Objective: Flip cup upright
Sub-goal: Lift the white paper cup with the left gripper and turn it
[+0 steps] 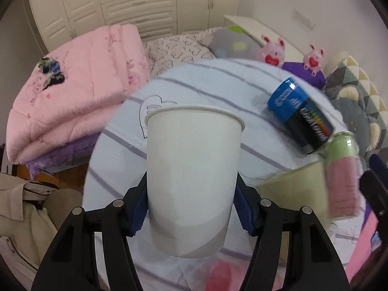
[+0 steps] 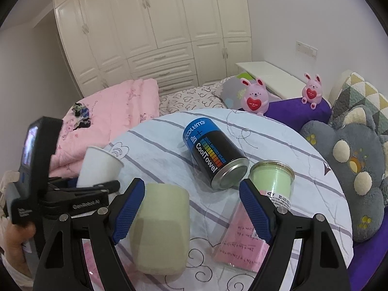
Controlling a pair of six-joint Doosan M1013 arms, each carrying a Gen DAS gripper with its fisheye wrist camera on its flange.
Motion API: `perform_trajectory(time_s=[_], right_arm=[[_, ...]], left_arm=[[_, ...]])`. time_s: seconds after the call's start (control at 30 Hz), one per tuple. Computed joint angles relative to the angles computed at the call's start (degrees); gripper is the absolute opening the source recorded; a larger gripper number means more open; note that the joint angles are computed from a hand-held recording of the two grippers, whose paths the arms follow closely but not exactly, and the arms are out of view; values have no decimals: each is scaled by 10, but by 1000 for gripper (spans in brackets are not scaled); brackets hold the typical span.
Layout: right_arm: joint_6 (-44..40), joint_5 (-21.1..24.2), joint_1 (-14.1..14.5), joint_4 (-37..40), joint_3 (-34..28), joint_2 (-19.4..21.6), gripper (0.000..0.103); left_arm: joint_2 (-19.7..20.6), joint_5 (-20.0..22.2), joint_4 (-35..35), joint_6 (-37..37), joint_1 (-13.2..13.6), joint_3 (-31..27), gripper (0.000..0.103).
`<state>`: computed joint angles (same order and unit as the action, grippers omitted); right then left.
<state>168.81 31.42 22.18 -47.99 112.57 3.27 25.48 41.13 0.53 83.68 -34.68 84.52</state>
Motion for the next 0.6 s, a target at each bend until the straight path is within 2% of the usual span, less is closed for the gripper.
perform_trajectory(time_s=[0.23,0.43,0.6], right_arm=[[36,35,26,-38,22,-43,82],[69,82,49,-42,54,-82,82],[79,102,60,-26,85,-111,82]], left_arm=[[-61,-8,-14,25,-19,43,63],[-106,-22,-15,41,-55,94,63],[-123,-22,-15,35,-83,124,64]])
